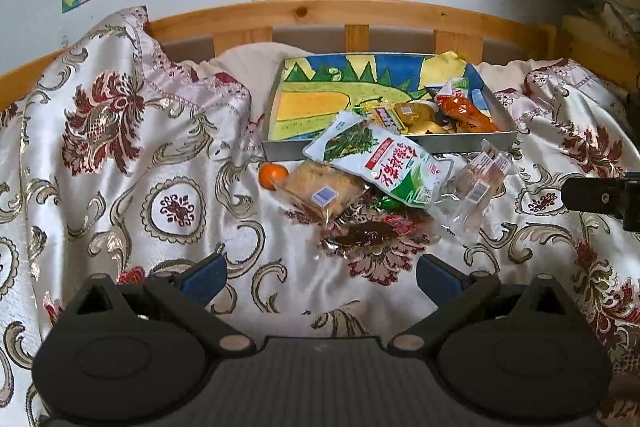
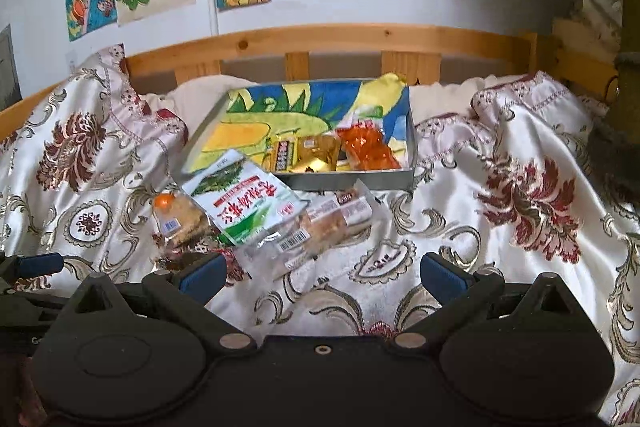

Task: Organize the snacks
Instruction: 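Lift both tools away from the tray back over the snack pile, then move the left tool to the dried meat packet while the right tool reaches the wrapped bread roll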

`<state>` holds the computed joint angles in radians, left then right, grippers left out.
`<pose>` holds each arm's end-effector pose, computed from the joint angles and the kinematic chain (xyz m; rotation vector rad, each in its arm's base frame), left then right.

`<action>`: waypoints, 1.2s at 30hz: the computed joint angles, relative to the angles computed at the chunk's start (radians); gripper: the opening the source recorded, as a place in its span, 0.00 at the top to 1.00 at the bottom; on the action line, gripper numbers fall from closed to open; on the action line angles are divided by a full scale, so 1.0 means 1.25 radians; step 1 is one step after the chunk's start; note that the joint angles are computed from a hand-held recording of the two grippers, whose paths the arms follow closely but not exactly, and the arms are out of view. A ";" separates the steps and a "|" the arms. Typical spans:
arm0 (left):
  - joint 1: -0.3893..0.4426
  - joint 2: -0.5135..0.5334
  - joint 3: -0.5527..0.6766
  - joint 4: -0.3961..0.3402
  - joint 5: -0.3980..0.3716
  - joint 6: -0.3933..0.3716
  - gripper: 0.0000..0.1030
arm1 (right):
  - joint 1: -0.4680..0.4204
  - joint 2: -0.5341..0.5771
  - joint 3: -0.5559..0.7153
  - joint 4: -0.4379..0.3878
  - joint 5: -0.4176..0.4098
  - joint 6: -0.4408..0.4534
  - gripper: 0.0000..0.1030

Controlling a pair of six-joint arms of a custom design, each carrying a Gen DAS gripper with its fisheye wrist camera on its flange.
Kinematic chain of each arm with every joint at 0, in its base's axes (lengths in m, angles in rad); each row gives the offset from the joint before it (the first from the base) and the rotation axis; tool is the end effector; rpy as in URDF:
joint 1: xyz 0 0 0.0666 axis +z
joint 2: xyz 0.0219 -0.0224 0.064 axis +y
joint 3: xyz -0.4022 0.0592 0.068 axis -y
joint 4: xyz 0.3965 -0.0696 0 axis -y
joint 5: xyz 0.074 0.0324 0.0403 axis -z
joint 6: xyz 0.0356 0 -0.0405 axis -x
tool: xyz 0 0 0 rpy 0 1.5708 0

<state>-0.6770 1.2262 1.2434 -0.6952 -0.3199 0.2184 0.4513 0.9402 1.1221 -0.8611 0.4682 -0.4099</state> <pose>0.3422 -0.2612 0.4712 0.3354 2.1864 -0.1362 0.2878 0.1212 0.5007 0.2007 2.1568 -0.0371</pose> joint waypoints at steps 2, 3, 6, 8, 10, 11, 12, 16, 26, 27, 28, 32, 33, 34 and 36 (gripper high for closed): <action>0.004 0.005 0.005 -0.008 0.010 0.006 0.00 | -0.003 0.005 0.004 -0.010 -0.002 -0.007 0.01; 0.006 0.007 0.007 -0.012 0.015 0.009 0.00 | -0.004 0.007 0.006 -0.014 -0.004 -0.009 0.01; 0.018 0.016 0.021 -0.034 0.052 0.017 0.00 | -0.007 0.012 0.008 -0.021 -0.009 -0.009 0.01; 0.029 0.022 0.030 -0.044 0.084 0.018 0.00 | -0.007 0.016 0.011 -0.025 -0.015 -0.005 0.01; 0.035 0.028 0.037 -0.051 0.093 0.014 0.01 | -0.003 0.019 0.013 -0.027 -0.012 0.002 0.01; 0.037 0.032 0.042 -0.054 0.091 0.008 0.01 | -0.001 0.020 0.014 -0.028 -0.011 0.006 0.01; 0.038 0.036 0.047 -0.057 0.087 0.005 0.01 | 0.001 0.022 0.015 -0.029 -0.010 0.008 0.01; 0.049 0.060 0.075 -0.081 0.102 0.015 0.01 | 0.004 0.028 0.019 -0.037 -0.006 0.008 0.01; 0.068 0.115 0.113 -0.083 0.134 -0.038 0.01 | -0.035 0.061 0.039 -0.027 -0.032 0.025 0.01; 0.067 0.121 0.116 -0.079 0.132 -0.054 0.00 | -0.040 0.067 0.043 -0.025 -0.030 0.029 0.01; 0.065 0.127 0.122 -0.078 0.130 -0.073 0.01 | -0.046 0.076 0.049 -0.025 -0.031 0.038 0.01; 0.061 0.156 0.148 -0.079 0.139 -0.177 0.00 | -0.084 0.107 0.064 -0.012 -0.086 0.065 0.01; 0.063 0.161 0.152 -0.076 0.149 -0.198 0.00 | -0.094 0.116 0.069 -0.009 -0.105 0.065 0.01; 0.066 0.167 0.156 -0.077 0.169 -0.215 0.01 | -0.107 0.124 0.072 -0.005 -0.127 0.065 0.01; 0.077 0.182 0.172 -0.095 0.226 -0.235 0.01 | -0.129 0.141 0.077 0.008 -0.167 0.069 0.01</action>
<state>-0.5801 1.4541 1.4580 -0.8140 -0.0368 -0.0752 0.2895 1.1162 1.2178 -0.8512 0.2599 -0.3243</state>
